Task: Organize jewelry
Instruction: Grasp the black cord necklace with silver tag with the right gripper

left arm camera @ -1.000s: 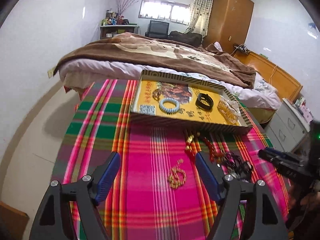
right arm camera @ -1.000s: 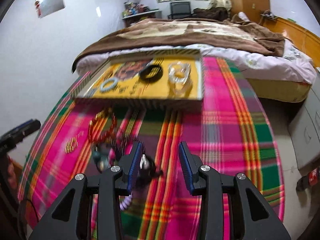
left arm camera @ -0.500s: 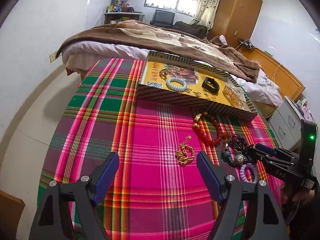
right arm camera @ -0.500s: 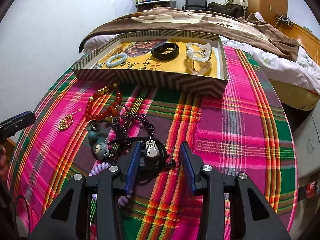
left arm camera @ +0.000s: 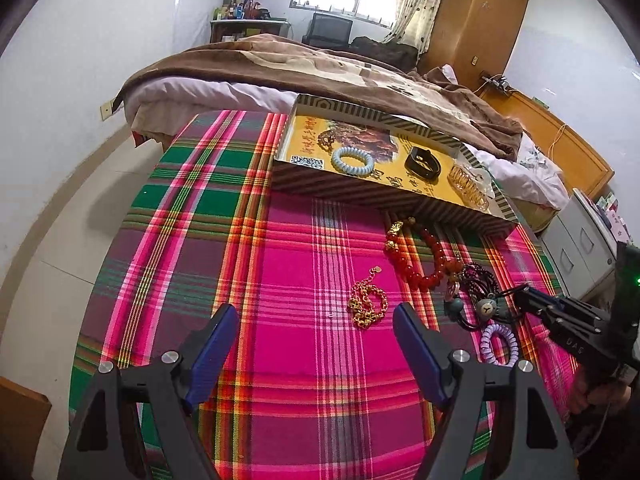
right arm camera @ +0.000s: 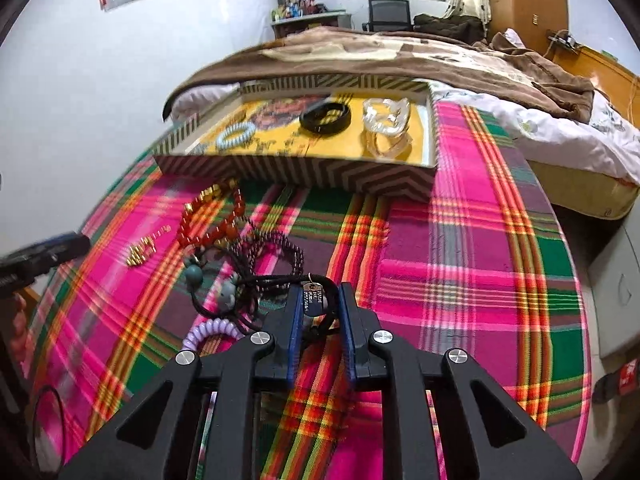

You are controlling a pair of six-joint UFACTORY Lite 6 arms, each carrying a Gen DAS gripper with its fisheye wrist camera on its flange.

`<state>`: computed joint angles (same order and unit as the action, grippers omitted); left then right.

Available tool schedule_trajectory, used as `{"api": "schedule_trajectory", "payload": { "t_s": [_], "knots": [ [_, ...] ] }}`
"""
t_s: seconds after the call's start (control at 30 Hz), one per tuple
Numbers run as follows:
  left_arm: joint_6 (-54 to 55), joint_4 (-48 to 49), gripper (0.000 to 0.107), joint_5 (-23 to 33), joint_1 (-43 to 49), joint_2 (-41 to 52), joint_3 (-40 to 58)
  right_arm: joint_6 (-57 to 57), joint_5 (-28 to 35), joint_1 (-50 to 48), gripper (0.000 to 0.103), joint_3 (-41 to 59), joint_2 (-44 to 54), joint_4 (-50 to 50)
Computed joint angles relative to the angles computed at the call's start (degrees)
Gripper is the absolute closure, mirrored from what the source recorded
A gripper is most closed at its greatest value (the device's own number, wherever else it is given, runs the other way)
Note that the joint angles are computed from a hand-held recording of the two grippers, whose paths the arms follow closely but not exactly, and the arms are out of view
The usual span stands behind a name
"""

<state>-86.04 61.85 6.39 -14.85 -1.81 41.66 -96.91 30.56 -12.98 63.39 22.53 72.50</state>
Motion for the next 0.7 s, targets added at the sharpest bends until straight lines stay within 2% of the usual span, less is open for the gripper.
{"api": "schedule_trajectory", "payload": {
  "t_s": [0.27, 0.37, 0.43, 0.63, 0.7],
  "knots": [
    [-0.1, -0.4, 0.028, 0.2, -0.7, 0.9, 0.7, 3.5, 9.2, -5.6, 0.085, 2.0, -2.2, 0.2],
    [6.4, -7.0, 0.028, -1.4, 0.1, 1.4, 0.8, 4.0, 11.9, -8.2, 0.085, 2.3, -2.8, 0.3],
    [9.5, -10.0, 0.028, -1.2, 0.2, 2.4, 1.5, 3.8, 12.6, -9.7, 0.085, 1.8, -3.6, 0.2],
    [10.2, -10.2, 0.028, -1.4, -0.1, 6.8, 4.4, 1.9, 14.1, -13.8, 0.085, -0.3, -5.9, 0.5],
    [14.1, -13.8, 0.028, -1.5, -0.6, 9.2, 6.2, 1.8, 14.4, -14.5, 0.085, -0.4, -6.1, 0.6]
  ]
}}
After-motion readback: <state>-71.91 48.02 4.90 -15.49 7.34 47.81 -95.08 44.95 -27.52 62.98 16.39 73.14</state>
